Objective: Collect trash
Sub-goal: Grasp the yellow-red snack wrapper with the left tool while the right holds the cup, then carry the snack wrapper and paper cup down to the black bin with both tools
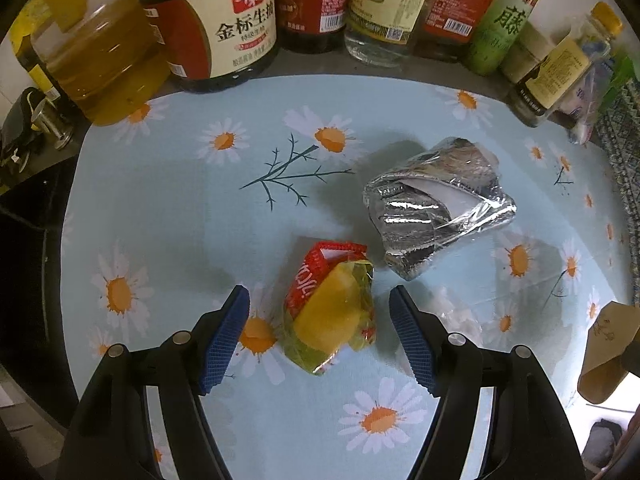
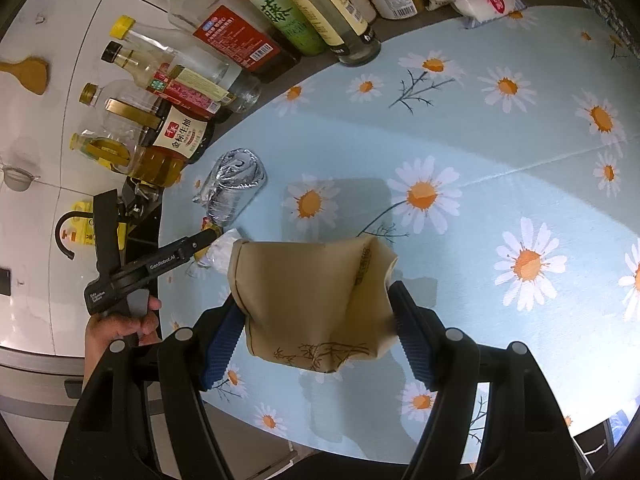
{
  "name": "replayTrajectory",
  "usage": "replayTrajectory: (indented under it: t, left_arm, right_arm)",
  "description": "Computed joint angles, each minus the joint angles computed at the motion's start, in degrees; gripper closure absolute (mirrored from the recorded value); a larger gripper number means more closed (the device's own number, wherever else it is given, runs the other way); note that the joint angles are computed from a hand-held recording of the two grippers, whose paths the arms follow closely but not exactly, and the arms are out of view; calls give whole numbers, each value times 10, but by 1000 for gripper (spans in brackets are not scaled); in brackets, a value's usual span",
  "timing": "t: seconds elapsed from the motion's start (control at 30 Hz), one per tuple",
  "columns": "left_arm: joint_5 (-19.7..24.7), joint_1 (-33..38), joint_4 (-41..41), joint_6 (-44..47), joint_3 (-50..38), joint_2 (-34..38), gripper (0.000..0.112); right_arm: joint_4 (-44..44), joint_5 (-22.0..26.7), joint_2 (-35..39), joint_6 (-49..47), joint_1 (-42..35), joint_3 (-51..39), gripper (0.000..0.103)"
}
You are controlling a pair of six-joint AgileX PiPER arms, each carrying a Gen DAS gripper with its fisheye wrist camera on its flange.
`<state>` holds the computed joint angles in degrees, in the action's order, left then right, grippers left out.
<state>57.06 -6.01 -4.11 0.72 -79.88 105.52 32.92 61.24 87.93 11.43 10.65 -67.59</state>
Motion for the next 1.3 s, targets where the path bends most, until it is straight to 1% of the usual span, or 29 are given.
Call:
replayTrajectory:
  t: [0.33, 0.4, 0.5, 0.63, 0.7, 0.83, 1.1, 1.3]
  left_arm:
    - [11, -21, 38, -30, -16, 24, 44]
    - [15, -23, 39, -30, -20, 30, 50]
    - [12, -24, 44, -34, -19, 34, 52]
    - [2, -26, 44, -29, -12, 37, 57]
    - [5, -30, 44, -32, -23, 43, 64]
    - [10, -28, 36, -25, -29, 44, 65]
    - [4, -9, 20, -6, 5, -1, 65]
    - [-5, 13, -3, 23, 57, -60, 65]
  right_arm:
    - [12, -2, -2, -20, -8, 11, 32]
    - [14, -3, -3, -21, -8, 13, 32]
    - [14, -3, -4, -21, -7, 16, 32]
    - [14, -5, -8, -19, -7, 20, 32]
    - [12, -6, -11, -16, -6, 23, 32]
    - [13, -7, -12, -15, -5, 24, 32]
    - [8, -11, -18, 1, 20, 23, 33]
    - [-5, -16, -20, 31, 60, 10, 33]
